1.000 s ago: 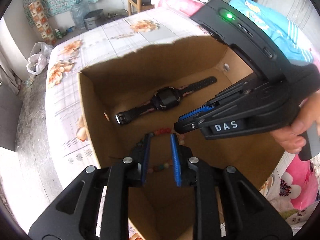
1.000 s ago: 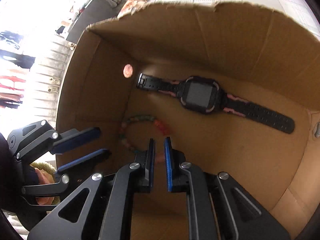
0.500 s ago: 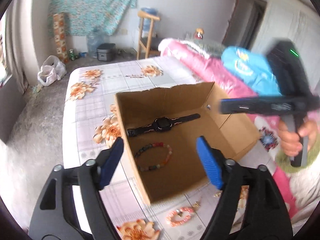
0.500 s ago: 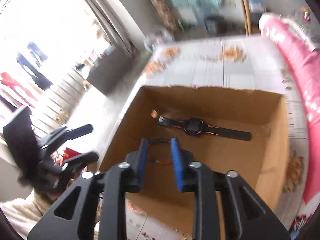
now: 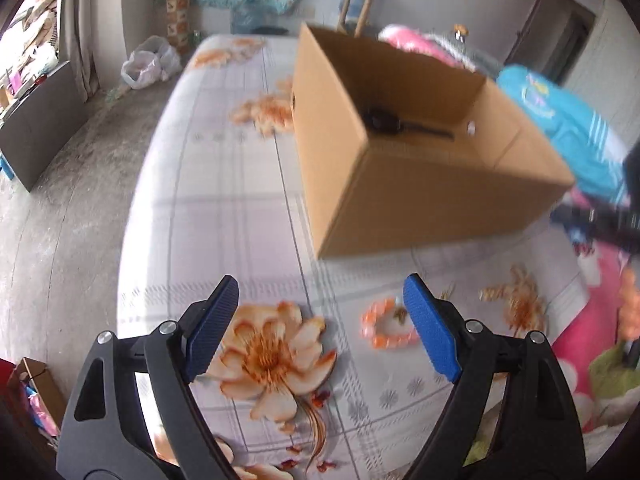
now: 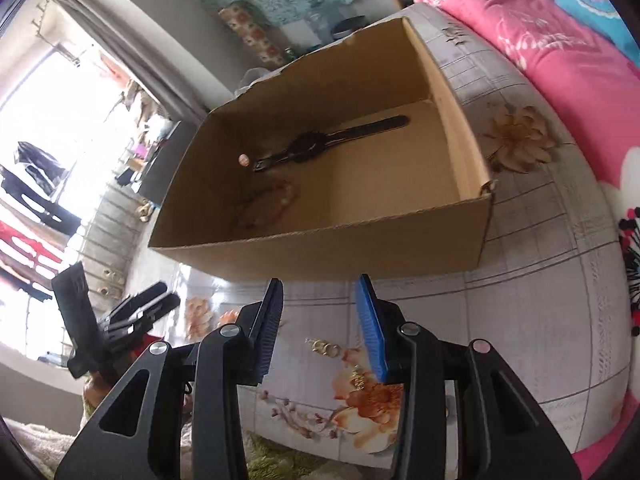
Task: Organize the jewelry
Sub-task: 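Withdraw the right gripper from the box toward the remaining jewelry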
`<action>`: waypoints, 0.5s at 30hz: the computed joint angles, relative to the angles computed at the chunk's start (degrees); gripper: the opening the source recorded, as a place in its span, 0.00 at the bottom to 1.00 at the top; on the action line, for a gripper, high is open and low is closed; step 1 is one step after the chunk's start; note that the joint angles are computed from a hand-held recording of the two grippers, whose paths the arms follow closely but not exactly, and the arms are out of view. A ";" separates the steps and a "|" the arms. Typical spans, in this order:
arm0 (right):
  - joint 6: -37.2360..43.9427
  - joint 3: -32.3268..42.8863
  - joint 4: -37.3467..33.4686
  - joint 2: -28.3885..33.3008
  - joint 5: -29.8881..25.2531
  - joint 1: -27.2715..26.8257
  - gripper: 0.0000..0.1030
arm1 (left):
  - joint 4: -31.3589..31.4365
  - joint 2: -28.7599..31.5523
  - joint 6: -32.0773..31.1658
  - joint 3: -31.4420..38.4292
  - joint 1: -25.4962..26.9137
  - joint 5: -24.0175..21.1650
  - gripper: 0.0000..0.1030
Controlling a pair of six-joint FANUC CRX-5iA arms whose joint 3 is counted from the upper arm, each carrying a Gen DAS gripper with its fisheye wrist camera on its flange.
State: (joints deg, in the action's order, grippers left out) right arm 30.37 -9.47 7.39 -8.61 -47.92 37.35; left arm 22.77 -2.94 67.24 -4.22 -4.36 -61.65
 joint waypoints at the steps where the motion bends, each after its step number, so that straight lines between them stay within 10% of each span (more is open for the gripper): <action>1: -1.37 -0.56 1.30 -0.23 0.75 -0.05 0.37 | -0.78 -0.32 -0.23 -0.69 -0.25 -0.34 0.78; 7: -8.62 -2.34 10.71 -0.04 -1.26 2.28 0.37 | 0.38 -2.52 -0.03 -4.73 0.30 -0.29 0.83; 15: -7.55 1.31 16.49 4.81 -17.17 12.12 0.69 | -0.02 -3.85 0.10 -7.55 0.01 -0.46 0.90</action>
